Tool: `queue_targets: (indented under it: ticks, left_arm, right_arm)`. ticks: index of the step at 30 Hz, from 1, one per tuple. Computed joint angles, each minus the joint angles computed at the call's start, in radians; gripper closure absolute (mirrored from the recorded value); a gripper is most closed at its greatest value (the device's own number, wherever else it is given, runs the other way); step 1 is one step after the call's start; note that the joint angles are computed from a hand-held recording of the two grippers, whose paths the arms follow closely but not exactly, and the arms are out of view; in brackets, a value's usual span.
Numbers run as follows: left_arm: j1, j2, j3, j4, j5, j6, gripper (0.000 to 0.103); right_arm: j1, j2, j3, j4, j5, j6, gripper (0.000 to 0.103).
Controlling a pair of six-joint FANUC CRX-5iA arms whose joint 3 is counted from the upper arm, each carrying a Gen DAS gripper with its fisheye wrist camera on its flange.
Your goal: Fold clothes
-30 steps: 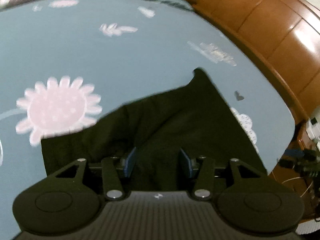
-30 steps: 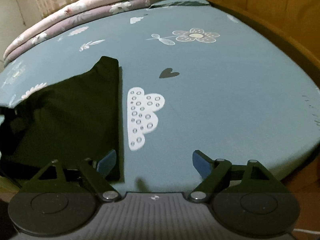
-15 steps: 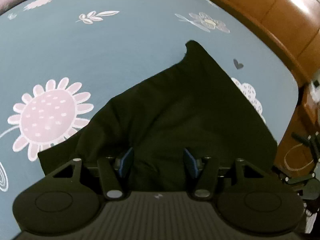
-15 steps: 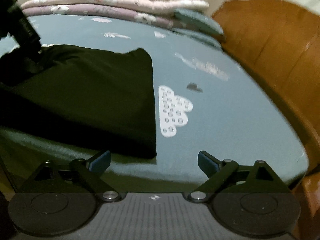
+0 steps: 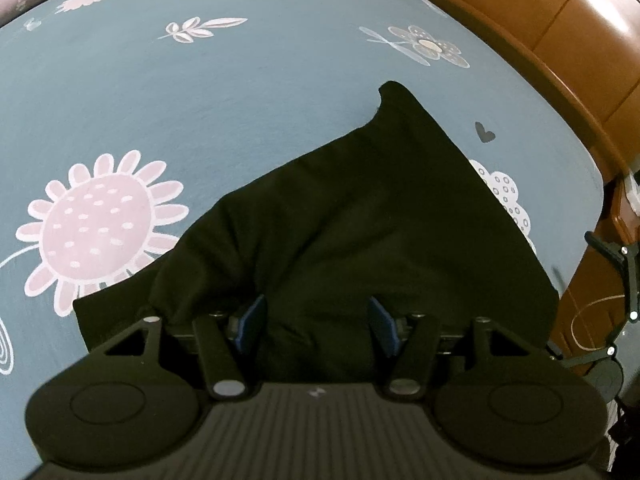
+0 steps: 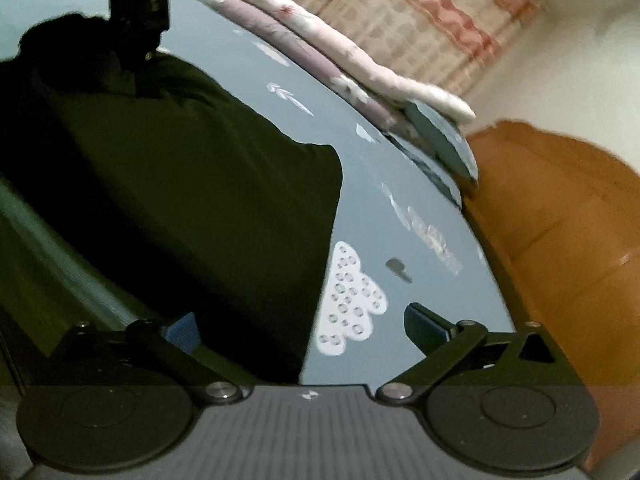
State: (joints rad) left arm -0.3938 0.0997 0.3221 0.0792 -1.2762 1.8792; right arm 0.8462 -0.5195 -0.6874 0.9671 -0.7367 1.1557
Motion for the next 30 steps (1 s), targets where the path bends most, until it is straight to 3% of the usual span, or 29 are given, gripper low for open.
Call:
queue_targets:
  ticks: [7,11,18,25,30]
  left_arm:
    - [0.008,-0.011,-0.02,0.01,0.02,0.043,0.043]
    - [0.004,-0.005,-0.012,0.005,0.019,0.06,0.04]
    - [-0.002,-0.003,-0.009,-0.007,0.023,0.077,0.038]
    - [0.013,-0.052,-0.069,0.025,0.059,0.075,0.038]
    - [0.016,-0.063,-0.051,0.044,0.074,0.072,0.04]
  right_arm:
    - [-0.032,-0.01,0.052,-0.118,-0.087,0.147,0.0]
    - [-0.073,-0.014,0.134,-0.247,-0.107,0.178,0.0]
    - [-0.152,0.076,0.283,-0.515,0.014,0.17,0.0]
    - [-0.187,0.157,0.357,-0.679,-0.099,0.244,0.0]
    - [-0.215,0.173,0.412,-0.671,-0.115,0.251,0.0]
